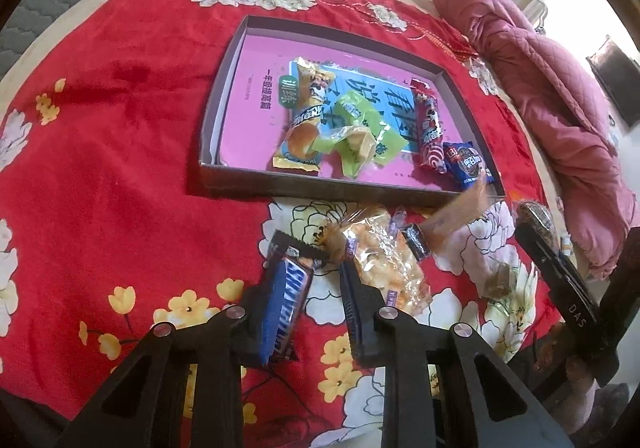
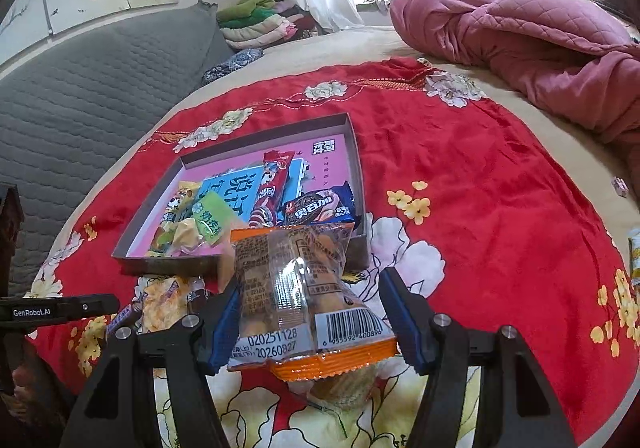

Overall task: Organize snacks
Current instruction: 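Carry the Snickers bar into the box with the left tool while the right tool carries the bread bag in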

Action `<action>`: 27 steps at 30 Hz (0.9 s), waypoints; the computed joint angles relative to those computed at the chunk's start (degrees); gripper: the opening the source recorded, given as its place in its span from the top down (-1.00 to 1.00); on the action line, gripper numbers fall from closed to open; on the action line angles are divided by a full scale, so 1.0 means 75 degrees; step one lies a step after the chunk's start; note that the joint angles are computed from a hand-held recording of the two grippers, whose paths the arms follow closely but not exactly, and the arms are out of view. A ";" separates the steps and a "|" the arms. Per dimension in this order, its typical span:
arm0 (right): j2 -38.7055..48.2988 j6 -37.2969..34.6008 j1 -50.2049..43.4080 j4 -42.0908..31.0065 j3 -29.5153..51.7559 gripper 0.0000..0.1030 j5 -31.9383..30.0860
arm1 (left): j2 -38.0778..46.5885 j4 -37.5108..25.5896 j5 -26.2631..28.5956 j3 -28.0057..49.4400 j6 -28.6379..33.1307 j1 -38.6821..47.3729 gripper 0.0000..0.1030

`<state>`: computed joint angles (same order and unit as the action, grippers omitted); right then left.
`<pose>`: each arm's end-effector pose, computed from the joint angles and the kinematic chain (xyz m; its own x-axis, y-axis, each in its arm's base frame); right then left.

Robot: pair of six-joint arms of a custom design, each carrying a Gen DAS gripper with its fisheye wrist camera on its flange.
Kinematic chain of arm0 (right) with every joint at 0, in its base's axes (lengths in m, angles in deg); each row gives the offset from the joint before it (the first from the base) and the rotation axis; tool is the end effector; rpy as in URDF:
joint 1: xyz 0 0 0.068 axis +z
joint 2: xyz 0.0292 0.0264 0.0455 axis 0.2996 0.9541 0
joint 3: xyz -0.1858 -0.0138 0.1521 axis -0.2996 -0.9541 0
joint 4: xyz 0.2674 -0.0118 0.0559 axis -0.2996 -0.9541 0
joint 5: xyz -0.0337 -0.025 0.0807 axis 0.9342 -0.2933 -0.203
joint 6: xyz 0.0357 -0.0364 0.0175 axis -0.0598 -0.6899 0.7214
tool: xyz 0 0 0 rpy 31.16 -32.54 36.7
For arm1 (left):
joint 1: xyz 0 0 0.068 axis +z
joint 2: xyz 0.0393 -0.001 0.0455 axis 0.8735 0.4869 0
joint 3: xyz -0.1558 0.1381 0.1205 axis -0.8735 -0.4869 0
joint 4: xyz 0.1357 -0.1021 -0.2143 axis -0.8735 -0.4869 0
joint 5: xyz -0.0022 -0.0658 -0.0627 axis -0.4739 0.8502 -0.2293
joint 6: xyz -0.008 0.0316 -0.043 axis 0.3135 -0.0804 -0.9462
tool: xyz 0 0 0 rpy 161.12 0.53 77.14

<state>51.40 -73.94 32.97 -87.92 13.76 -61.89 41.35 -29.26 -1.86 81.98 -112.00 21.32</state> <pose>0.3271 0.1032 0.1510 -0.6555 -0.2834 -0.7000 -0.5399 0.8240 0.1720 0.2023 -0.1549 0.1738 -0.7482 -0.5453 -0.3779 -0.4588 0.8367 -0.2990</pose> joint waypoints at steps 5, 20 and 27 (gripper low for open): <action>-0.0086 0.0053 -0.0027 0.0026 -0.0047 -0.26 0.0029 | -0.0189 -0.0008 0.0107 -0.0205 -0.0112 0.0052 0.46; -0.0443 0.0167 -0.0125 0.0336 -0.0296 -0.26 -0.0198 | 0.0474 0.0032 0.0552 -0.0055 0.0159 0.0062 0.22; -0.0469 0.0220 -0.0072 0.0383 -0.0295 -0.26 -0.0254 | 0.0970 -0.0294 0.0548 0.0119 0.0264 0.0090 0.19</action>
<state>47.88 -72.29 32.43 -85.05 11.55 -63.80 48.62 -31.46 2.25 82.87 -110.02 22.00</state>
